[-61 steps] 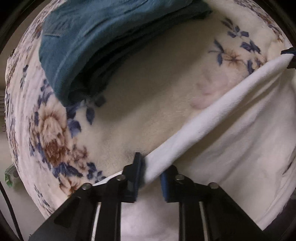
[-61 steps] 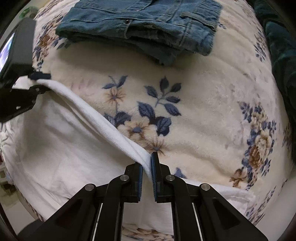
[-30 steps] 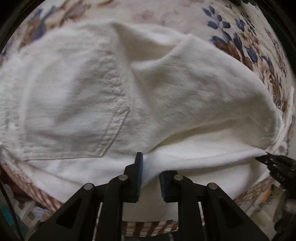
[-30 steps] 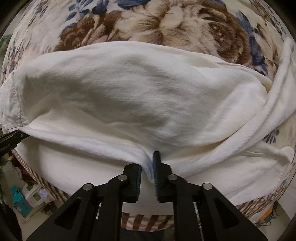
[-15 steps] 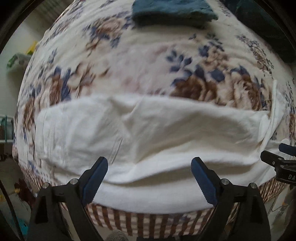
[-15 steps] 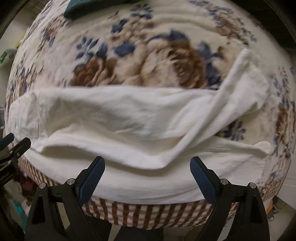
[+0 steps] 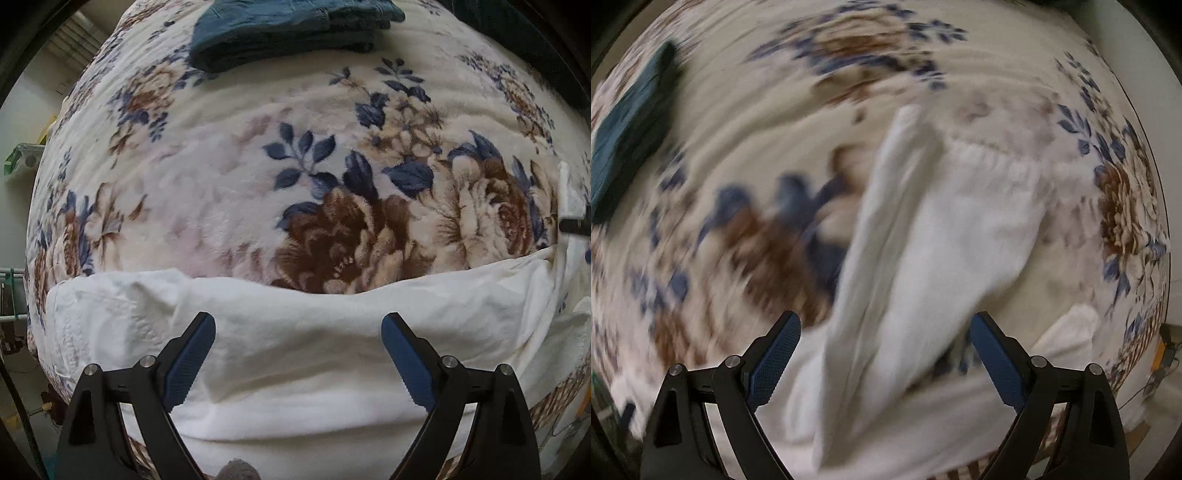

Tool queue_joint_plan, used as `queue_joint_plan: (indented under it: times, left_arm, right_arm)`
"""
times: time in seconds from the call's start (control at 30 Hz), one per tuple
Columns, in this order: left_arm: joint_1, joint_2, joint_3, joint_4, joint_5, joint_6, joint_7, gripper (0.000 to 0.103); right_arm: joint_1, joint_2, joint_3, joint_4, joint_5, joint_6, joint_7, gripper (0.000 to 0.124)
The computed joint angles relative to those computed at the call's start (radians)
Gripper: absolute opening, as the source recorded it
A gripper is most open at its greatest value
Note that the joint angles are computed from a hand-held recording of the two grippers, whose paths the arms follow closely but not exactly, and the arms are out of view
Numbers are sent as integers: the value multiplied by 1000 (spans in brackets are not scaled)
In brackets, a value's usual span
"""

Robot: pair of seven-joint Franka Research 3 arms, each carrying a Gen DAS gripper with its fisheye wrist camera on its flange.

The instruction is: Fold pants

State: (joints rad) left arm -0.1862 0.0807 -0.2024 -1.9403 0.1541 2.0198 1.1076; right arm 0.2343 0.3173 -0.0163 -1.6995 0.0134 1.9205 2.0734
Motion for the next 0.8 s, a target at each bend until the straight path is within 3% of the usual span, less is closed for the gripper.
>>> queue_joint_plan:
  times: [0.13,0.17,0.2,0.27,0.33,0.53,0.7,0.8]
  left_arm:
    - [-2,17,-1,5,0,-6,-8,92]
    - [-1,18,-1,4,-6,-8,-10,92]
    - [-1,18,-1,3,-11,-11,-10,92]
    - [0,13,-3,-1,-27,-18,-4,92]
    - [1,2,-4,-10,-46,-22,5,92]
    - [-1,-60,-5,-50,-115,-25,29,92]
    - [-11,-117,-6,-94,-163,-16,47,92]
    - [-21,-119,-9,-99,-168,-28,56,92]
  right_arm:
    - [-25,92,-13,66,35,-4,10,94]
    - [-28,105,-16,74,38,-9,12,82]
    - [-26,110,-21,74,29,-12,16,55]
    - [-23,83,-30,35,6,18,23,31]
    - [-44,1,-30,-68,51,100,29,10]
    - [-103,-347,-31,-395,118,249,96,9]
    - [-162,-629,6,-627,98,241,218,8]
    - [-204,-725,21,-749,83,236,247,8]
